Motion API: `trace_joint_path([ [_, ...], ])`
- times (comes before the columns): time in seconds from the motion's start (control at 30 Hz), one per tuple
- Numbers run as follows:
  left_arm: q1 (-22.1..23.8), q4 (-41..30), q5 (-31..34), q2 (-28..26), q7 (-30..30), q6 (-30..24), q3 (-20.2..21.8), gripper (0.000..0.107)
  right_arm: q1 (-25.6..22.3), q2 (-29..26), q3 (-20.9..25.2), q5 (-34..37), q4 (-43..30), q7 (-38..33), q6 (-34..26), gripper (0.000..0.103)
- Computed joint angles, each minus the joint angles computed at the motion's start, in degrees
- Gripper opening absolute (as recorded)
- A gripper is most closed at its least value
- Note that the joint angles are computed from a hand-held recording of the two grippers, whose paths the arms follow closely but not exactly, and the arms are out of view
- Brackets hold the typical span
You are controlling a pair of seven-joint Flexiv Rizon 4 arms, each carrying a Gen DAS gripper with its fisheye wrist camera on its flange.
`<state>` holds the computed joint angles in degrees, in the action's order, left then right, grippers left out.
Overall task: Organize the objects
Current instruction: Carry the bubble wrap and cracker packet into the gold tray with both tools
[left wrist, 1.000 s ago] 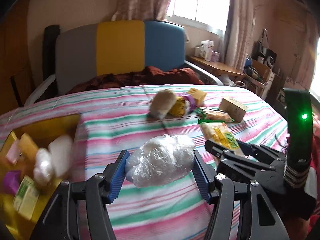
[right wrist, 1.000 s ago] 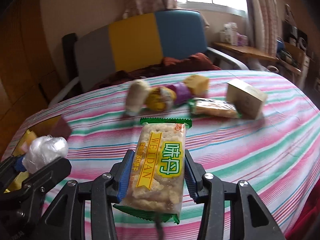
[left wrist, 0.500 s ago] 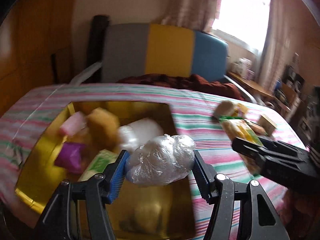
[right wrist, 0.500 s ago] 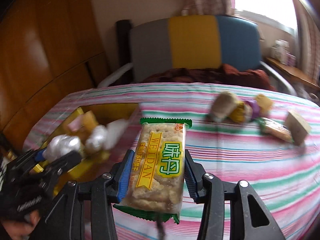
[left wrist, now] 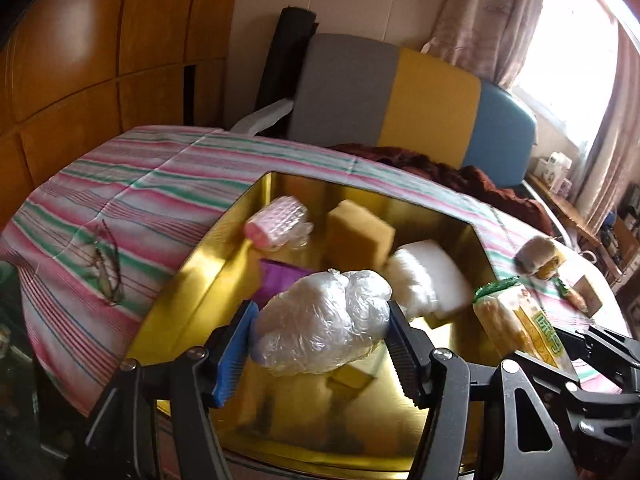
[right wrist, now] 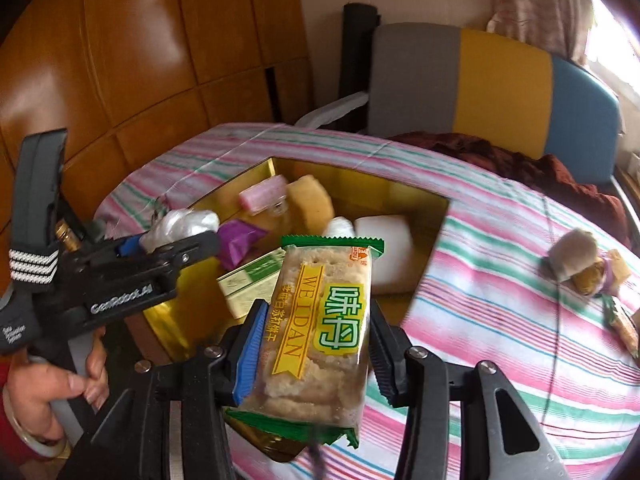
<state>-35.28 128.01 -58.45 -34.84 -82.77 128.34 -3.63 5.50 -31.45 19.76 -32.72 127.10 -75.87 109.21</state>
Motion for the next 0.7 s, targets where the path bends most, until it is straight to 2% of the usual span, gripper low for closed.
trace_joint_path([
  [0.2,1.0,1.1,-0.2,0.5,0.5,-3.9,1.0,0.063,-0.9,-0.9,2.4,-0.6,-1.2,0.0,-3.1,0.051],
  [0.27,0.8,1.1,-0.5,0.3,0.5,-4.6,1.5,0.063,1.0,-0.3,1.0,0.7,-0.8,-0.6,-3.1,0.051],
  [0.33,0.9,1.4,0.2,0.3,-0.1,-5.0,1.7,0.063,-0.1,-0.9,2.2,0.6,-1.0,-0.9,-3.3,0.051],
  [0.57,-1.0,0.8,-2.4,-0.1,1.7,-6.0,3.1,0.064,-1.8,-0.9,3.1,1.2,-0.4,0.0,-0.5,0.051],
  [0.6,-1.7,0.6,-3.8,-0.2,2.5,-5.9,3.4,0.067,-1.9,-0.9,3.1,1.1,-0.4,0.3,-0.2,0.051],
  [0.7,-4.0,-0.8,-11.0,-0.8,6.7,-4.8,3.4,0.091,-2.2,-0.9,2.8,0.4,-0.2,1.3,0.7,0.051],
])
